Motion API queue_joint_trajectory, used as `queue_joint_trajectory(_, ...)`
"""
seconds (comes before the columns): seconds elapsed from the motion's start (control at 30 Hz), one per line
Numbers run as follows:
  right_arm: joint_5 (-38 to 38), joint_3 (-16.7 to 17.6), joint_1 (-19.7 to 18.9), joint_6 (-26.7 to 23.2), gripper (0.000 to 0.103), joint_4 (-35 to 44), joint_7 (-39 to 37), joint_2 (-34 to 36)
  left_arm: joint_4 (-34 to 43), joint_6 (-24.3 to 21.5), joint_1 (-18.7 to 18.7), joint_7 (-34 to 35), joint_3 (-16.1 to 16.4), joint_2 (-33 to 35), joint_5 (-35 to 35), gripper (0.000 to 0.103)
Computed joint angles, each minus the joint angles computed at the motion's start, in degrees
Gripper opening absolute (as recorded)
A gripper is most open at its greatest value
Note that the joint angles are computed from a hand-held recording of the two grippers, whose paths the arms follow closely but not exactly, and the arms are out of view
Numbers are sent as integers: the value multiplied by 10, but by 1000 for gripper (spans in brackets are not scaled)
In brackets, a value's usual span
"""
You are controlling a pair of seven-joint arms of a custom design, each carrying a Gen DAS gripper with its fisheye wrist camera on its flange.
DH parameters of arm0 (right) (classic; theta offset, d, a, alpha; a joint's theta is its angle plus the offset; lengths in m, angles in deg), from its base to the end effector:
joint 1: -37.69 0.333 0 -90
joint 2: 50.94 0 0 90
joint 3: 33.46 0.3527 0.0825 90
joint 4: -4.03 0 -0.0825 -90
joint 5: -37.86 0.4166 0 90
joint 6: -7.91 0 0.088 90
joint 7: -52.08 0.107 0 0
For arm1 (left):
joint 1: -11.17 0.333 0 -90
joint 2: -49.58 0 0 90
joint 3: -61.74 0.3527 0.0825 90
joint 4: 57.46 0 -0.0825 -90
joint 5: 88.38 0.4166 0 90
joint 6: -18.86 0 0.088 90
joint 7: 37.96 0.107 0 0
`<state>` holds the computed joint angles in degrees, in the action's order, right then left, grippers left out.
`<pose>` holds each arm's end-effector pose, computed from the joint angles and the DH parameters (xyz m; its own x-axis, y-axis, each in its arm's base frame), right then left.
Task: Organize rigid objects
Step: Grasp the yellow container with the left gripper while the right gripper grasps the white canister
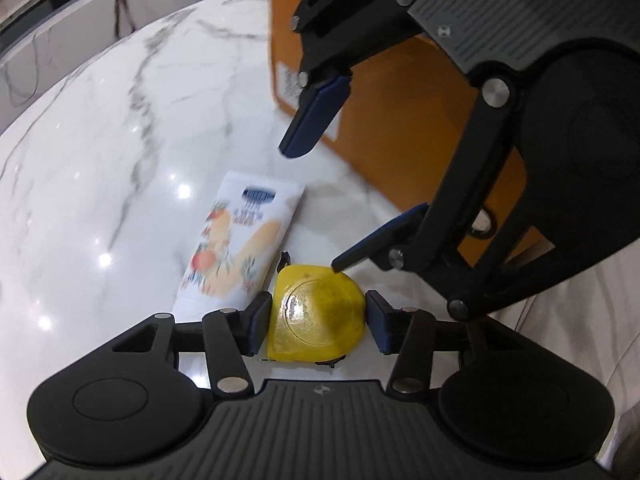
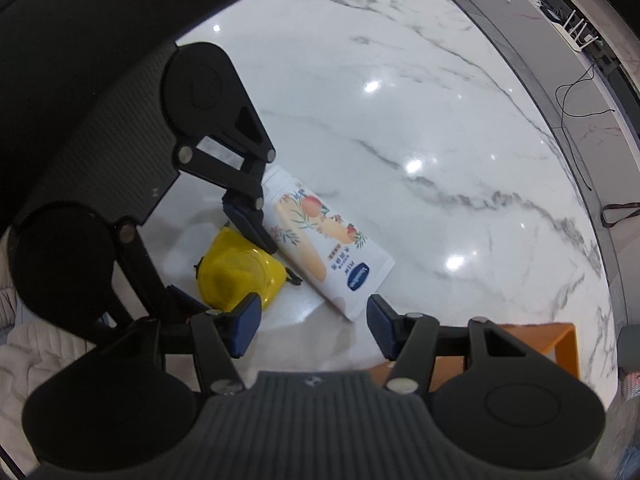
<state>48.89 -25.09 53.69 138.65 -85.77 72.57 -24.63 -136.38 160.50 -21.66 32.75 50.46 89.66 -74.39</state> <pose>0.6907 0.2989 0.4257 0.9866 -0.0839 0.1399 -0.0379 -0.9521 -0.3033 0.6137 -0.5389 0.3627 -0.5065 -0.8610 0.0466 -0.7988 0.4482 -0.4014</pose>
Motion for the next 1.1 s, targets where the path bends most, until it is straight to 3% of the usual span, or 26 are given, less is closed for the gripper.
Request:
queue_joint_trajectory(0.33,5,8,15,-10,58,41,1,27,-72,-32,-3,-170,36,-63,39,57)
queue_joint_trajectory(0.63,13,-7,44,-80,62,120,206,80,-104,-56,9,-287,41,-88,87,57)
queue_joint_trajectory(0.9,-7,-17,63,22,63,50,386,55,-118,-64,19,-346,40,-99,120,57)
queue_joint_trajectory(0.97,6,-8,53,38,64,35,406,51,-119,-70,17,-353,43,-100,134,58)
queue_joint_trajectory(1.1,15,7,46,144,60,-45,403,18,-119,-67,25,-360,36,-97,132,58)
